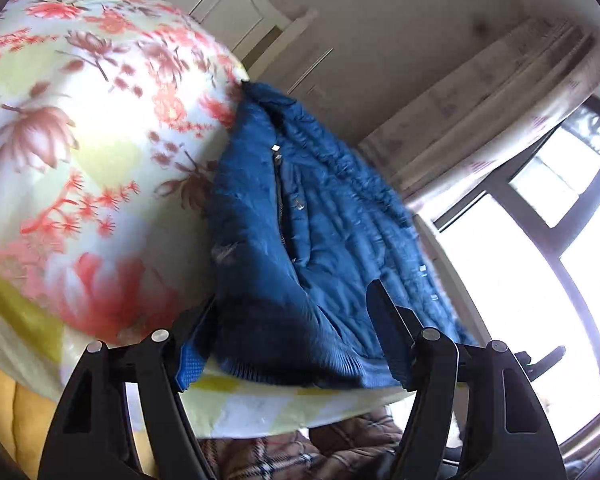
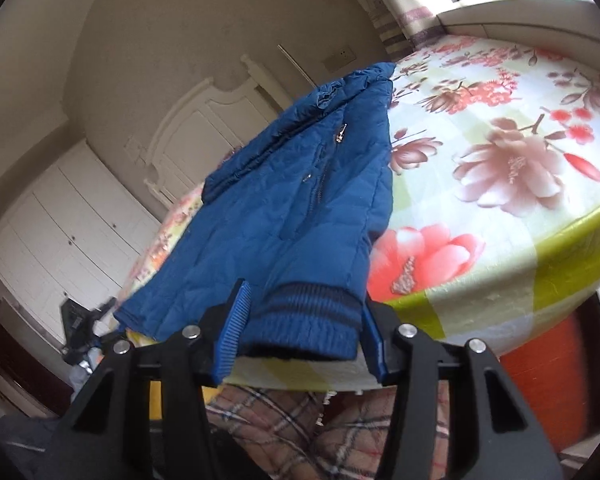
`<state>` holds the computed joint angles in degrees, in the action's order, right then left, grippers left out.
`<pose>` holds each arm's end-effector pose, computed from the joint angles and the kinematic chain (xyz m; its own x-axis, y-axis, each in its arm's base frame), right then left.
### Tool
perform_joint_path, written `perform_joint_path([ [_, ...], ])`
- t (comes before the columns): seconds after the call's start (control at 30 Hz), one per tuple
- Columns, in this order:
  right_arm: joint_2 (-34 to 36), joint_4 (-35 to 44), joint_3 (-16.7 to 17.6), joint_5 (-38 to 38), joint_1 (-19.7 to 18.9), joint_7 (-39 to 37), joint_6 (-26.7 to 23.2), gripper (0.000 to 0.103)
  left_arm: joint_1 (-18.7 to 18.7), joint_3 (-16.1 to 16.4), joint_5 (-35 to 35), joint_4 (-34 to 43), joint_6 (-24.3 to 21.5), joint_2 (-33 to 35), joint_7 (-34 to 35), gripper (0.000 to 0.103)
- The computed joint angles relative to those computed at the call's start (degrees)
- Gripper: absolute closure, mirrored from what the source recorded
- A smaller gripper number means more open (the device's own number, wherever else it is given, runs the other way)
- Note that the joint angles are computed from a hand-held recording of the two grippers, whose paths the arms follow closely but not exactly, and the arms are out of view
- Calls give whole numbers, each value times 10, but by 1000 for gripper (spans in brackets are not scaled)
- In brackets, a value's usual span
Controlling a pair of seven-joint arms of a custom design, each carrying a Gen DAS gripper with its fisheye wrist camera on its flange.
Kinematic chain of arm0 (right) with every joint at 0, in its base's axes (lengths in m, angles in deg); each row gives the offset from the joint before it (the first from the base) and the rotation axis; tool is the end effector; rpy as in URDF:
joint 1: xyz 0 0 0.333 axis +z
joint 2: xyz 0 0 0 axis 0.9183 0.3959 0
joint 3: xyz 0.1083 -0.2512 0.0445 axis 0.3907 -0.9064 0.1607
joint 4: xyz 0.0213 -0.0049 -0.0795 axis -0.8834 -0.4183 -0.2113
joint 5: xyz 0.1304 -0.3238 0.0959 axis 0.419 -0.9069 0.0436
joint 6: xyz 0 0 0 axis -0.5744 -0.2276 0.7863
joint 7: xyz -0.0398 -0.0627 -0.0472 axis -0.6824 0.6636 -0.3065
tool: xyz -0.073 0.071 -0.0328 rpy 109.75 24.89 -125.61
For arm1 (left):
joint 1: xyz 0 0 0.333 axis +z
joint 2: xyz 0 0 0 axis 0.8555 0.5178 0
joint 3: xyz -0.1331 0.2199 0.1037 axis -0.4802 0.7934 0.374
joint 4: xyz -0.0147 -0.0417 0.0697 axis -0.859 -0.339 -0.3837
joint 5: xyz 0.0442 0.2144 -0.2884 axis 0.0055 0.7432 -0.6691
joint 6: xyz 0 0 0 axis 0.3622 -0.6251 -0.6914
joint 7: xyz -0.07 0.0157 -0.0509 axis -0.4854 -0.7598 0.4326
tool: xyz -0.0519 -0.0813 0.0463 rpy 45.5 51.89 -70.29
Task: Fold large clothes
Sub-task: 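Lift the jacket by its ribbed hem with both tools so it hangs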
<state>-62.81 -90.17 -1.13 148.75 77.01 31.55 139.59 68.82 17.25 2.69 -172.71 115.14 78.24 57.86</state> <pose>0.6148 0.1670 0.4485 0.2199 -0.7343 -0.6423 -0.6677 0.3667 -0.6479 0.6141 0.0479 0.4822 -0.1347 -0.7328 0.6670 -0.6480 -0.4441 -0.6188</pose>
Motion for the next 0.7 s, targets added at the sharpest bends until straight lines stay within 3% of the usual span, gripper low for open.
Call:
perform_joint_path([
  [0.1, 25, 31, 1, -22, 2, 24, -7, 51, -14, -10, 10, 18, 25, 15, -2, 31],
  [0.2, 46, 56, 5, -81, 6, 71, -7, 51, -21, -18, 41, 42, 8, 33, -13, 29],
  [0.27, 57, 68, 11, -111, 2, 98, -8, 51, -39, -17, 101, 57, 50, 45, -78, 28],
  [0.33, 66, 77, 10, -155, 8, 143, 8, 53, -43, -18, 142, 72, 64, 55, -136, 28],
  [0.4, 67, 75, 2, -209, 19, 194, 22, 56, -33, -26, 140, 87, 63, 64, -163, 28],
  [0.5, 65, 67, 25, -208, -2, 206, 27, 60, -21, -31, 160, 100, 38, 68, -202, 30],
  [0.57, 64, 65, 33, -223, -12, 228, 21, 60, -32, -23, 216, 112, 49, 75, -243, 30],
  [0.63, 67, 67, 53, -215, -28, 236, 22, 57, -26, -24, 234, 137, 34, 95, -284, 30],
  [0.7, 70, 74, 86, -168, -55, 194, 20, 40, -30, -22, 275, 159, 36, 114, -315, 31],
])
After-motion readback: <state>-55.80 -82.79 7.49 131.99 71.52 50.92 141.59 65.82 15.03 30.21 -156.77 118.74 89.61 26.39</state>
